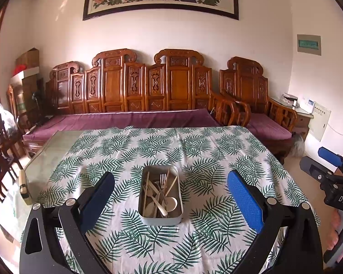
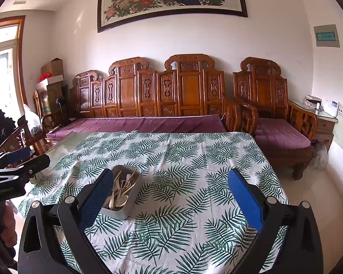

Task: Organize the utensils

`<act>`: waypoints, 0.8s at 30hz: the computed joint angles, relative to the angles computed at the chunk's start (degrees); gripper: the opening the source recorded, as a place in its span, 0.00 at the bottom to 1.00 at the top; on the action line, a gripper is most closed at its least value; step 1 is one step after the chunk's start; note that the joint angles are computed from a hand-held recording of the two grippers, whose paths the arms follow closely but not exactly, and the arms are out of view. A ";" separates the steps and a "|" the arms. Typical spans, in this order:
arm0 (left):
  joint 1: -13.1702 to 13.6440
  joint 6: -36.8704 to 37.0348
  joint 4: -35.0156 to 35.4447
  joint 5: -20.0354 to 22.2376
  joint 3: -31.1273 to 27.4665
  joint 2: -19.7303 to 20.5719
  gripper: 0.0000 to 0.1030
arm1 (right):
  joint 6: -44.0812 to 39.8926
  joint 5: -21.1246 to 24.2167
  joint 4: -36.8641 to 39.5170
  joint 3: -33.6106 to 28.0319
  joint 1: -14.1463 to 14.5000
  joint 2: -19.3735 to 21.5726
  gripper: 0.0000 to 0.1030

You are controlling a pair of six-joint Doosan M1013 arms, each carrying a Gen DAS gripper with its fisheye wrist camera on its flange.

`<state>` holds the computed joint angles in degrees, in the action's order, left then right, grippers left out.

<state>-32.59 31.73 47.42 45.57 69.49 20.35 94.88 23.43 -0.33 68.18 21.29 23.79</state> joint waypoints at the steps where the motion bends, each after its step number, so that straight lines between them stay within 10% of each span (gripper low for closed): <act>1: 0.05 -0.01 -0.01 -0.05 -0.02 0.03 0.93 | 0.03 0.01 -0.06 0.00 -0.01 -0.01 0.97; 24: 0.09 -0.65 0.33 -0.43 0.36 -0.10 0.93 | 0.51 -0.31 -0.37 0.34 -0.02 0.07 0.97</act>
<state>-32.50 31.08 47.75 45.14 69.86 20.25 95.39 23.12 -0.70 68.52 21.27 23.85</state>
